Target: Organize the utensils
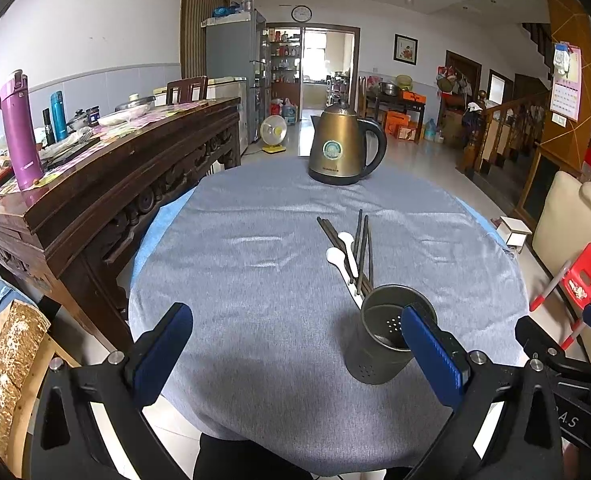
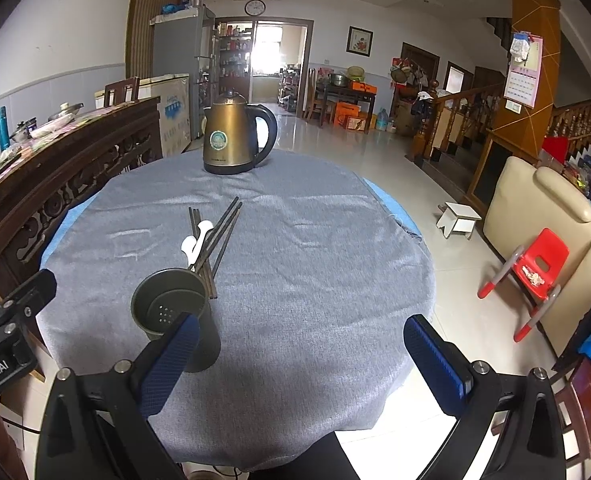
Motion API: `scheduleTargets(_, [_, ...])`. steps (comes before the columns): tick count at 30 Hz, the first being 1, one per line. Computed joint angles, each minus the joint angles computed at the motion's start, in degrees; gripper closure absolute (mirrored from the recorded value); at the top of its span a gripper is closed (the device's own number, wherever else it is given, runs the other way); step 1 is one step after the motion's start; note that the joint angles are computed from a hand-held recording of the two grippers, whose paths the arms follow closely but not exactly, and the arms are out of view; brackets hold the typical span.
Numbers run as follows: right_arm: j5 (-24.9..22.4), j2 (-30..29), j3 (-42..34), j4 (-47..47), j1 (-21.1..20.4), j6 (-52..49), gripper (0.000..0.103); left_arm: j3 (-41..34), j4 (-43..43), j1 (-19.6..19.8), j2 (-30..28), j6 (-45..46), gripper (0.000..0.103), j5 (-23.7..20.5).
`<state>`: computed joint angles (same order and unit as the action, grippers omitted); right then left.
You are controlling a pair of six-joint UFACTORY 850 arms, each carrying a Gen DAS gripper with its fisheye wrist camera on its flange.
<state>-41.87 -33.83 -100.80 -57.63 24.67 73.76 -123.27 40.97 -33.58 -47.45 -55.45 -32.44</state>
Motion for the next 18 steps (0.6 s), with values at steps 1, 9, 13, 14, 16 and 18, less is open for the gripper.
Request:
scheduleTargets(1, [0.28,0.09,0.4,-1.02,0.09,1.19,0.0,-0.16,-0.2,0.03,-0.12,0.25,0.0,-0.08])
scheduleTargets(9, [2.67,-0.39,0.19,0.92,-0.77,0.86,0.0,-1.77,-2.01,0.82,-1.34,1.1,0.0,-0.74])
scheduleTargets(13, [5.4,-0.63,-0.17,5.1,-2.07,-1.43,0.0,-3.72,-2.92,1.6,-2.72,1.44,0.0,-1.7])
scheduleTargets(14, [6.87,-0.51,0.03,5.92,-2.45,-1.38,0.0,-4.29,-3.27,1.84,-3.11,1.73,0.0,-1.87])
scheduleTargets(16, [7.72,-0.94,-0.29,6.28,-2.85,-2.02,0.0,-4.4,-4.38,2.37,-3.32,2.72,0.0,-0.84])
scheduleTargets(18, [8.04,-1.33,-0.45,4.91,-2.97,-1.5,0.0,-5.45,-5.11,2.73,-4.03,3.24,0.0,-1.01])
